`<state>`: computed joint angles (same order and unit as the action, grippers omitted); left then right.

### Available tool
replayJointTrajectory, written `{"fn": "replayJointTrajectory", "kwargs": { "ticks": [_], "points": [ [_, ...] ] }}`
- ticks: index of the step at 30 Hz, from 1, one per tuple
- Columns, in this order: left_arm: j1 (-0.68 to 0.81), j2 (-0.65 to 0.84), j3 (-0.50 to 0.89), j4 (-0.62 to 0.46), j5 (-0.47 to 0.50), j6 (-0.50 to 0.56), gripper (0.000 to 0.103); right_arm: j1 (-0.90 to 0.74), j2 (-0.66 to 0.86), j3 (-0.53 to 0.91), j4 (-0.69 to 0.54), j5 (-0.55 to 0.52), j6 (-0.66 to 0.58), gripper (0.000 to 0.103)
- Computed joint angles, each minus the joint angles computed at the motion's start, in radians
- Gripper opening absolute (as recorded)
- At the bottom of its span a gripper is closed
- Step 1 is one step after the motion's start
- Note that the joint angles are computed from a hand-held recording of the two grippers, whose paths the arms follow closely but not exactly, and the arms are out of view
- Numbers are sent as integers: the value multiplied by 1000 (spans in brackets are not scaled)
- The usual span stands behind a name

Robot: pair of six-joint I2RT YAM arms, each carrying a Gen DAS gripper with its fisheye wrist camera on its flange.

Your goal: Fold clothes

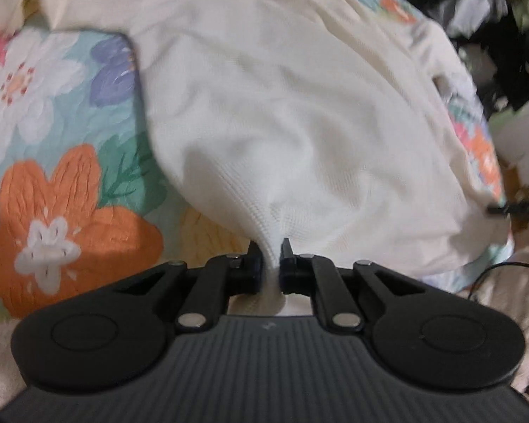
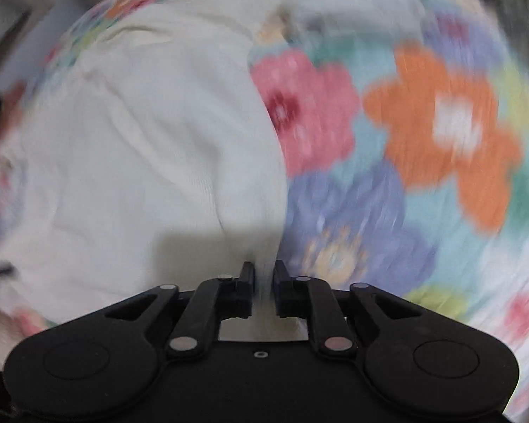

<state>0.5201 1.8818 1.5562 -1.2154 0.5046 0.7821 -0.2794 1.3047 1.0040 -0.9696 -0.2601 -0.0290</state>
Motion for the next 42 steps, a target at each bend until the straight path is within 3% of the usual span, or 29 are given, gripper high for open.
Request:
{"fn": "replayJointTrajectory", "kwargs": {
  "ticks": [1,6,7,8,10,14,16,20,22,24,27,29,30,32,37,38,42],
  "points": [
    [-8,-4,-3,14,-10,-3,9,44,-20,8,3,65,-16,21],
    [-21,-4,6,41,-41,-22,13,145,-131,2,-4,294,-34,22],
    [-19,-8,-1,66,-37,-15,14,172,-153,-5,18,304,-58,25],
    [-16,-28,-18,82,-28,-1,17,200,-173,-11,39,314,-82,34],
    [-13,-61,-39,88,-10,30,21,279,-238,-43,43,235,-81,49],
    [-40,-76,-61,121,-26,21,23,506,-240,-87,104,127,-28,54],
    [-48,-75,-70,152,-16,7,23,633,-154,-99,170,94,4,55],
    [-56,-11,-35,161,9,-51,30,733,89,-28,140,-40,-47,61],
    [-68,15,-26,191,6,-94,30,726,163,-40,169,-117,46,61],
    [-83,36,-15,229,22,-127,30,715,217,-79,233,-192,152,61],
    [-105,81,30,251,62,-182,30,743,158,-186,382,-142,273,52],
    [-117,91,34,286,73,-209,30,775,91,-226,470,-47,317,23],
    [-120,90,28,305,79,-218,30,788,73,-229,511,29,307,20],
    [-119,96,24,327,102,-229,30,781,36,-225,575,134,273,19],
    [-82,107,24,300,175,-182,30,665,44,-179,696,111,283,17],
    [-78,98,14,296,183,-162,33,654,72,-154,696,127,278,17],
    [-72,57,-27,257,207,-47,65,589,152,-98,738,138,309,17]
  ]
}}
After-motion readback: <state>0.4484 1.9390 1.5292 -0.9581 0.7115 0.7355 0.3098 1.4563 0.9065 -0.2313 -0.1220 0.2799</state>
